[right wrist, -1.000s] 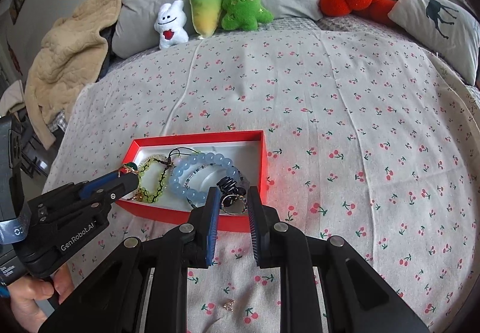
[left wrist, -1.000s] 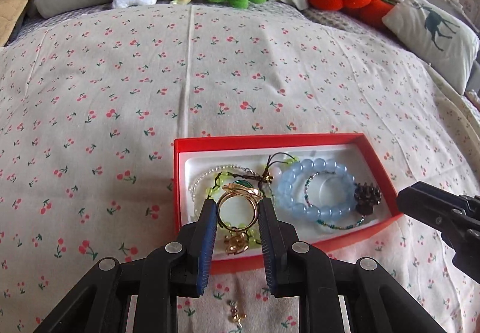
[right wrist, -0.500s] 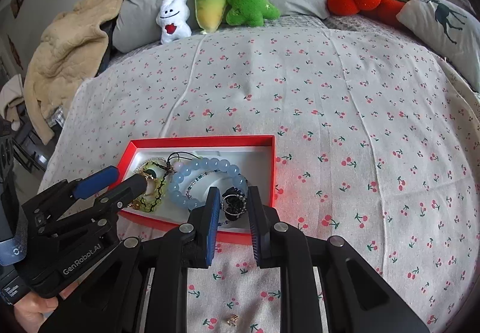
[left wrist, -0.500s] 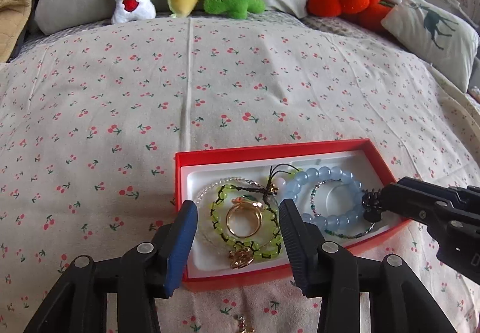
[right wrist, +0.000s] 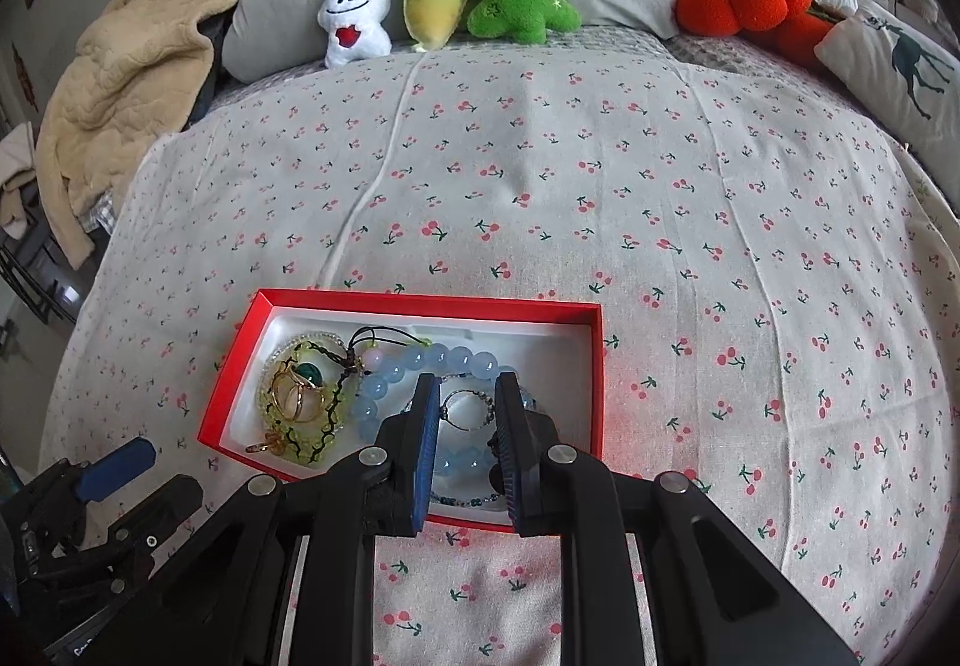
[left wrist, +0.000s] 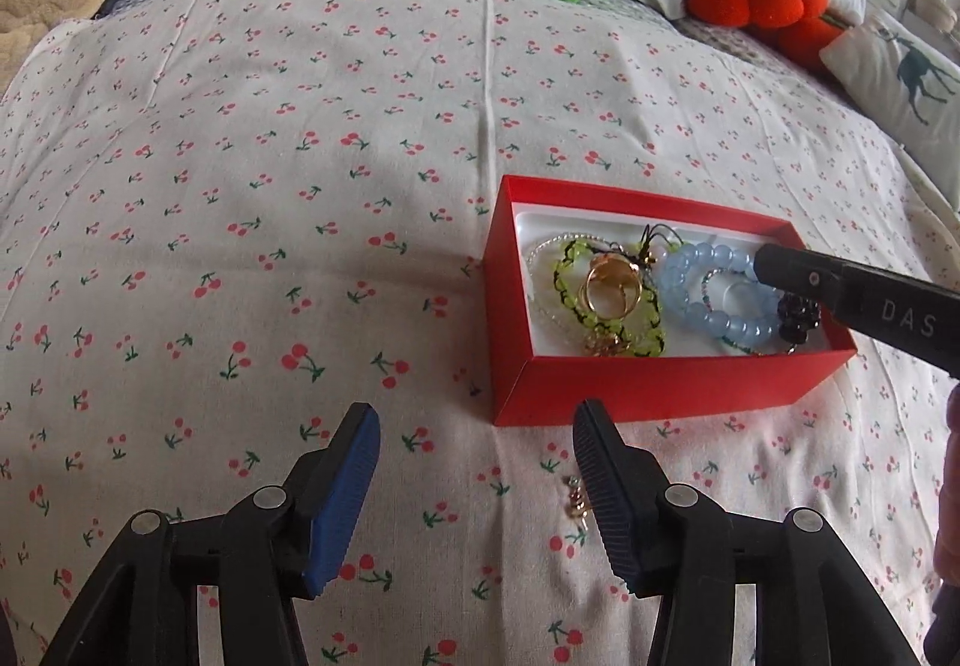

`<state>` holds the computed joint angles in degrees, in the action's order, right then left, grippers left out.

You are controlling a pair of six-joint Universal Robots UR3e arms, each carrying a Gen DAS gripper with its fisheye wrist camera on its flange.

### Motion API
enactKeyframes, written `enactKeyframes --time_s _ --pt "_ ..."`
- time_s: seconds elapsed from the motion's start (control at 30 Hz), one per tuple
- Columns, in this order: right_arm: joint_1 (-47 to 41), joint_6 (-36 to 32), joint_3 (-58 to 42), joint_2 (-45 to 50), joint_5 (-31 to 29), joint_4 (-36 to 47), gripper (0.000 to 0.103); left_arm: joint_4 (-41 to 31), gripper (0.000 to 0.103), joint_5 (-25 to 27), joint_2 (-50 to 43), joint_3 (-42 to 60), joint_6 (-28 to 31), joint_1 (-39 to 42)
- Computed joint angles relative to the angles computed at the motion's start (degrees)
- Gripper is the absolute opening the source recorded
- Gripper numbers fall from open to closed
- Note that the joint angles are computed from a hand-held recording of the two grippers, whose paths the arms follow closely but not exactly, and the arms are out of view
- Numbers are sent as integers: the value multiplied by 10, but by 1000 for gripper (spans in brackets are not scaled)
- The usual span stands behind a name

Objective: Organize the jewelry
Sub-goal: 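Open the right tool to drop the silver ring into the box, then move both open tools back over the remaining gold earrings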

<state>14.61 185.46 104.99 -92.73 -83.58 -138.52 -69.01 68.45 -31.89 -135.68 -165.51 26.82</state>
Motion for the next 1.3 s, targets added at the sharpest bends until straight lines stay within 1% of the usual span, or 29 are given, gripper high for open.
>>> enactKeyframes --time_s 0.1,0.2,0.23,0.3,0.33,0.37,0.4,0.43,0.47,0.7,0.77,0.93,1.1,1.2,1.23,1.3 --pt "13 1 -15 18 -15 1 20 -34 57 -7 20 1 13 16" --pt "15 2 -18 24 -12 4 20 -55 57 -7 29 7 17 21" --pt "14 5 -15 22 -9 1 21 -61 59 -7 30 10 17 21" --pt "10 12 -16 20 -7 8 21 -64 67 -1 28 13 11 14" --pt "8 16 -16 18 -5 14 23 -60 73 6 26 13 6 8" --pt "4 18 -14 13 -3 17 30 -56 77 15 22 14 0 -1" --pt "1 21 -12 5 -3 21 35 -56 79 20 21 15 -2 -5" --pt "-2 24 -8 -3 -2 24 42 -60 81 24 20 17 -4 -8" --pt "-8 26 -4 -13 3 27 45 -66 82 27 20 19 -5 -9" --pt "-35 29 16 -89 16 92 47 -136 84 33 42 45 4 6" --pt "-44 31 30 -119 19 110 52 -154 85 35 53 53 7 8" --pt "-59 29 66 -200 14 151 60 -186 87 44 73 68 14 4" --pt "-63 19 96 -277 -1 191 64 -225 88 48 109 72 38 17" --pt "-55 8 109 -315 -26 210 66 -256 89 45 143 68 63 39" --pt "-52 4 113 -326 -33 214 66 -250 89 51 149 61 62 34" --pt "-49 -10 127 -352 -43 224 67 -202 89 84 138 37 33 -12"
